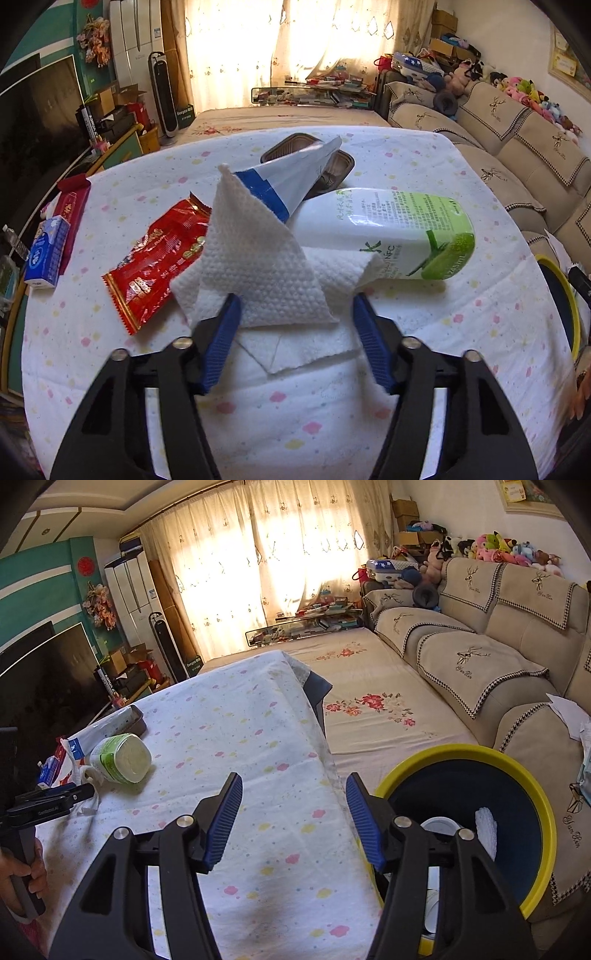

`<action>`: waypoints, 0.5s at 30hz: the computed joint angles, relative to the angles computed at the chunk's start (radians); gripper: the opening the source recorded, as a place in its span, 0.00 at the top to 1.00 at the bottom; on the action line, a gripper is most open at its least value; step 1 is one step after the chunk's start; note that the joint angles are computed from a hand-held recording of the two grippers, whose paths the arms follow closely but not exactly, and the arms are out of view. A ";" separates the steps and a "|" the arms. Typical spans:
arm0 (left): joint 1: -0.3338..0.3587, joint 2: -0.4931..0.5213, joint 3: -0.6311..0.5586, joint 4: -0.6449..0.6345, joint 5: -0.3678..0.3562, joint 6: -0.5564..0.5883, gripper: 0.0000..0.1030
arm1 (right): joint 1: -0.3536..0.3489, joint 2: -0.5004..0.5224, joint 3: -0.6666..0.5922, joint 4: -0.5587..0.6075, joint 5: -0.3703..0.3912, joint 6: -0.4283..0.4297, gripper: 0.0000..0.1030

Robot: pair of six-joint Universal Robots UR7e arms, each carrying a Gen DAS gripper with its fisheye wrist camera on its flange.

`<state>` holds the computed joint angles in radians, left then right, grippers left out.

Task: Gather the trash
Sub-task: 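Grasp the white tissue with the left gripper and lift it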

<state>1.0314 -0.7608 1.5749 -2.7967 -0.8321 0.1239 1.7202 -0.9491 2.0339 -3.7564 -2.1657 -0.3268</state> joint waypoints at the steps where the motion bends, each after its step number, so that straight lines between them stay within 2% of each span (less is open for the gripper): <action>1: 0.003 0.002 -0.007 0.015 -0.002 -0.007 0.59 | 0.000 0.000 -0.001 0.005 -0.001 0.005 0.46; 3: 0.001 0.005 -0.004 0.002 0.011 -0.001 0.67 | -0.001 0.001 -0.008 0.022 -0.005 0.018 0.46; 5: -0.002 -0.001 0.006 -0.014 0.014 0.007 0.84 | -0.001 0.002 -0.013 0.035 -0.011 0.027 0.46; 7: -0.008 -0.010 0.024 -0.033 0.023 0.015 0.90 | 0.001 0.007 -0.017 0.033 -0.014 0.027 0.46; 15: -0.055 -0.099 0.145 -0.086 0.034 -0.005 0.93 | 0.005 0.011 -0.017 0.022 -0.022 0.018 0.46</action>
